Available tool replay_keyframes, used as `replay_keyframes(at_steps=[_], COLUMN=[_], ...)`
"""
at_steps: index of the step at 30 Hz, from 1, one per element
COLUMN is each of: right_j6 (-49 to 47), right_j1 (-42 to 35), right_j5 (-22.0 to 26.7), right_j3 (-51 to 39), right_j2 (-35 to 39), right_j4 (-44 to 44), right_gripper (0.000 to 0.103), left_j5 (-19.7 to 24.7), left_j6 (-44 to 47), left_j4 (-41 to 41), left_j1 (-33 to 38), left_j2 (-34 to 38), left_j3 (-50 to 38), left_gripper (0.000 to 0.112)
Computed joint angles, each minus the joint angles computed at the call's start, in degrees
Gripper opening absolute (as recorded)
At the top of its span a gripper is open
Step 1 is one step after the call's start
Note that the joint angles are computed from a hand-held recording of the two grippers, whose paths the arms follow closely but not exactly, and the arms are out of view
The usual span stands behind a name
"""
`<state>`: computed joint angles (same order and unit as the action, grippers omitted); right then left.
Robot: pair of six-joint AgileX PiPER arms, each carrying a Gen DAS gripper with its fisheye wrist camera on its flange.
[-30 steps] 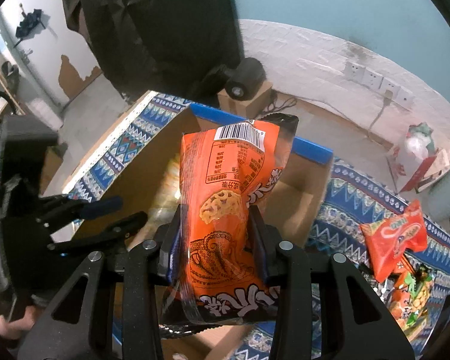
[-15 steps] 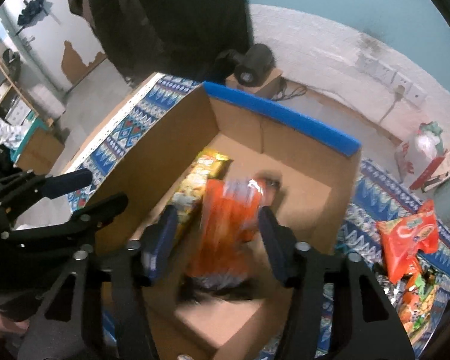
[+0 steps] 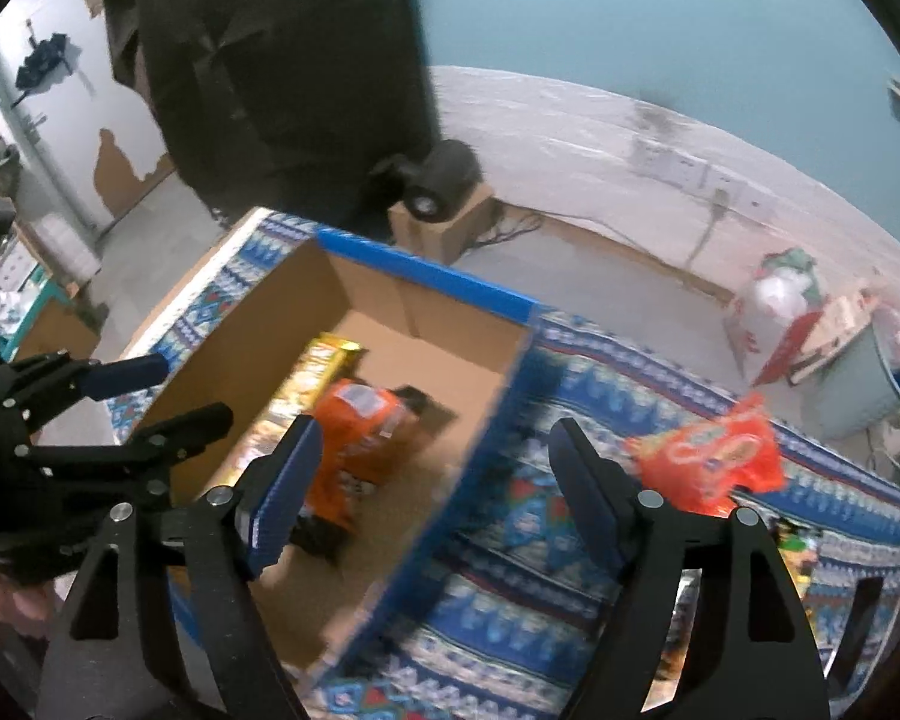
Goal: Organize snacks
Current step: 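Open both tools to drop the yellow pack and orange bag into the box, then grasp the black bag with the left tool while the right tool grasps the green peanut bag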
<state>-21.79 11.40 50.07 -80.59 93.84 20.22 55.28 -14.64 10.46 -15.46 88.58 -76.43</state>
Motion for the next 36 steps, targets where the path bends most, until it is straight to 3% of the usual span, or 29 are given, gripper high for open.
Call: replay_keyframes(at_steps=[19,36], right_j6=[-17.1,-25.3], right_j1=[-24.9,-40.6], right_j5=[3.5,3.9], right_j3=[7.0,6.2], right_j2=[-4.2,4.2], right_j4=[5.4,6.0], right_gripper=[0.078,0.078], left_j5=[3.7,8.6], left_j6=[-4.6,-4.9], left_j4=[-0.5,-4.1], left_j1=[-15.6,-22.0], left_j2=[10.0,24.7], left_j3=[-9.3,-23.4], left_gripper=[0.073,0.076])
